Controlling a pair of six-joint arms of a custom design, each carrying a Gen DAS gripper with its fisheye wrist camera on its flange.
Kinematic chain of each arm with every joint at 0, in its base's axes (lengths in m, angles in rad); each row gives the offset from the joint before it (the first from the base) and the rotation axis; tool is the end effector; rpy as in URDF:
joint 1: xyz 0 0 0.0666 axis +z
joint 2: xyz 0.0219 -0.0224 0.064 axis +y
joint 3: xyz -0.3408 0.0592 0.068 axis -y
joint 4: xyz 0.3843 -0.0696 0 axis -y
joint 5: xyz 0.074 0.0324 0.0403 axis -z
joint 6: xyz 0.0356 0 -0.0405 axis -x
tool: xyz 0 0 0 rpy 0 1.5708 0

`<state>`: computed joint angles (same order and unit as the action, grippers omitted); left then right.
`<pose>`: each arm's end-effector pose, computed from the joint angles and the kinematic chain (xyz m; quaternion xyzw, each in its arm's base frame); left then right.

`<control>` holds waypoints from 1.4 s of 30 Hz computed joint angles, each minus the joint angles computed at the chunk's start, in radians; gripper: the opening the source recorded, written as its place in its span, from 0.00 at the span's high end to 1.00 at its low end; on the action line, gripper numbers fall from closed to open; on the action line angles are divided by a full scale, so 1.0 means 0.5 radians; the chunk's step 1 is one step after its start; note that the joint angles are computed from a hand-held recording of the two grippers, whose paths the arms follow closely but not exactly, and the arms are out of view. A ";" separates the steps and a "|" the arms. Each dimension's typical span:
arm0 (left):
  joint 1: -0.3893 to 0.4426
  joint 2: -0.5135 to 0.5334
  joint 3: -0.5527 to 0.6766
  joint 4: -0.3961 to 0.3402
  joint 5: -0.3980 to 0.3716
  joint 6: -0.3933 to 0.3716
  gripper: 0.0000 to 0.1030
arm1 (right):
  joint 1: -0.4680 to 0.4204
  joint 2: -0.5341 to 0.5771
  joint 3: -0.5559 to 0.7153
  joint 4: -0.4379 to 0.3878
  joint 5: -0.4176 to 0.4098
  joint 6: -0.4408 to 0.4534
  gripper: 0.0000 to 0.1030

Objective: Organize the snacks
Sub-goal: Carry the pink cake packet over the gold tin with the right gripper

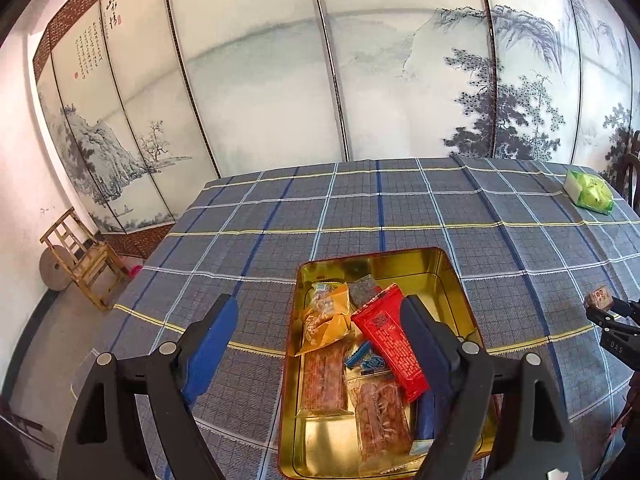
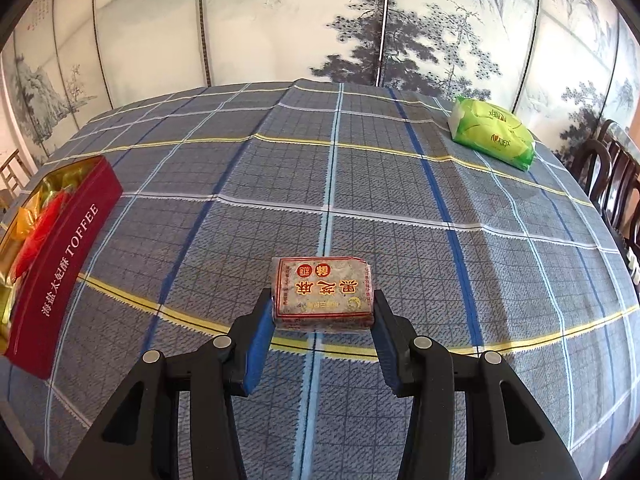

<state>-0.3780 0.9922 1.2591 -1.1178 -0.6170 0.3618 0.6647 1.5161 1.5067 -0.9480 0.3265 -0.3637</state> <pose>0.3150 -0.1034 0.4769 -0.0997 0.8926 0.1436 0.4156 0.4145 0.3098 0.3828 -0.0925 0.9374 0.0116 0.3356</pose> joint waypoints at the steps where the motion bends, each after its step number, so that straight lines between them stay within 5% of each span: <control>1: 0.000 -0.006 -0.004 -0.003 0.000 0.006 0.21 | 0.012 -0.004 0.003 -0.002 -0.002 -0.001 0.54; 20: 0.038 -0.152 -0.111 -0.012 -0.004 0.045 0.20 | 0.351 0.128 0.444 -0.053 -0.063 0.124 0.54; 30: 0.123 -0.192 -0.143 -0.047 0.034 0.082 0.16 | 0.558 0.456 0.962 -0.132 -0.168 0.275 0.54; 42: 0.278 -0.240 -0.219 -0.078 0.132 0.133 0.15 | 0.607 0.813 1.417 -0.262 -0.281 0.269 0.54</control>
<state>-0.2388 0.8724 1.1495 -1.1569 -0.5513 0.4285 0.9680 1.9225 2.2151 -1.0792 0.1859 -0.2289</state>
